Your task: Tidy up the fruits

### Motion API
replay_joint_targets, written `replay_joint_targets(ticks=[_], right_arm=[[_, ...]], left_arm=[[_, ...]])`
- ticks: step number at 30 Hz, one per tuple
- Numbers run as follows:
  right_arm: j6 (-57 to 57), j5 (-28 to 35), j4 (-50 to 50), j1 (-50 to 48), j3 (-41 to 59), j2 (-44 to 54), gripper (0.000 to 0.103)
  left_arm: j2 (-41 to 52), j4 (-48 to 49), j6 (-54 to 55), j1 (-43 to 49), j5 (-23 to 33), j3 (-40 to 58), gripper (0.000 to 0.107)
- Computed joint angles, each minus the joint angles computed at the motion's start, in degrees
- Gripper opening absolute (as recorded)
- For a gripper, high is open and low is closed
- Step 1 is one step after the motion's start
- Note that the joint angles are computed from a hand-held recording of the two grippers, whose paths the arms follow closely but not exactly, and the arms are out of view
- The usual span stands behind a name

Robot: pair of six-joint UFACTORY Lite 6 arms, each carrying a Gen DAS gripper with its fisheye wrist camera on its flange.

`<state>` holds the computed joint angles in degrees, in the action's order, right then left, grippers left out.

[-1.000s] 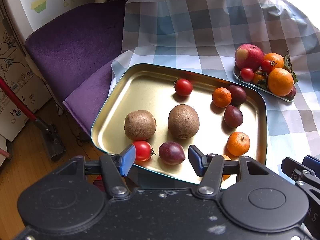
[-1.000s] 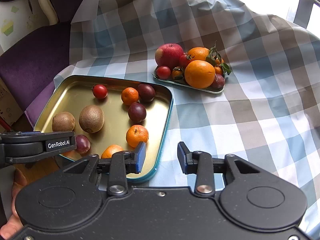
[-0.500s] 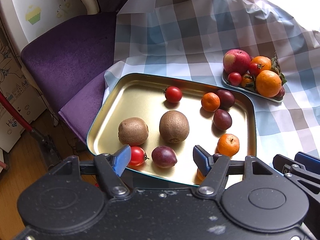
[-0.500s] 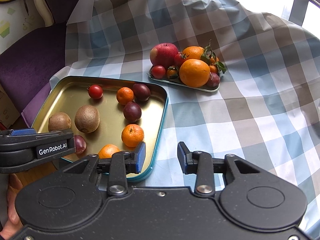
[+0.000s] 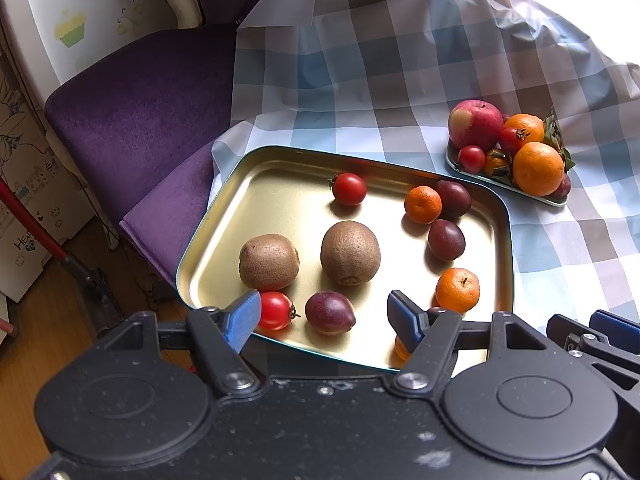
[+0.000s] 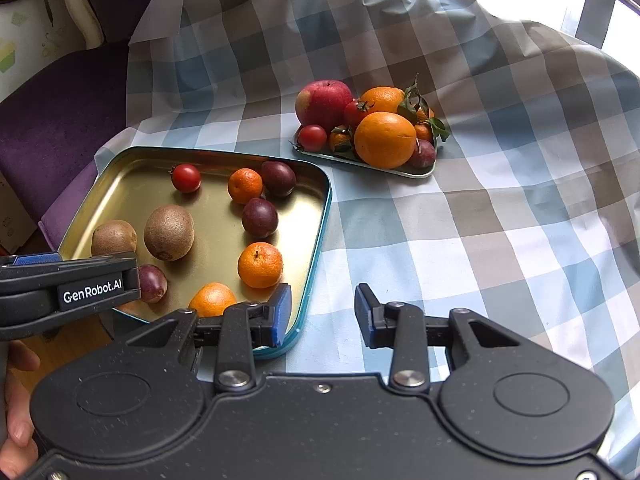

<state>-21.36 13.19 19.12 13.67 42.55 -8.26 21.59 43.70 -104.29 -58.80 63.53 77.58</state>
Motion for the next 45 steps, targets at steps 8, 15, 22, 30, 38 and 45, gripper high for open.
replay_joint_targets(ticks=[8, 15, 22, 30, 38, 45], right_arm=[[0.18, -0.08, -0.26, 0.01, 0.03, 0.64, 0.046], [1.60, -0.58, -1.53, 0.40, -0.26, 0.88, 0.046], [1.52, -0.97, -1.82, 0.52, -0.70, 1.33, 0.046], [1.51, -1.24, -1.90, 0.46, -0.85, 1.74, 0.046], [2.91, -1.19, -3.60, 0.39, -0.59, 2.35, 0.046], [4.32, -0.90, -5.03, 0.43, -0.26, 2.71, 0.046]], left_arm=[[-0.55, -0.10, -0.63, 0.08, -0.54, -0.65, 0.072], [-0.20, -0.16, -0.15, 0.11, -0.43, -0.28, 0.072], [-0.10, -0.27, -0.05, 0.12, -0.48, -0.16, 0.074], [0.18, -0.45, 0.13, 0.14, -0.27, 0.07, 0.075], [0.36, -0.50, 0.56, 0.36, -0.42, 0.00, 0.075], [0.75, -0.75, 1.00, 0.47, -0.31, 0.44, 0.076]])
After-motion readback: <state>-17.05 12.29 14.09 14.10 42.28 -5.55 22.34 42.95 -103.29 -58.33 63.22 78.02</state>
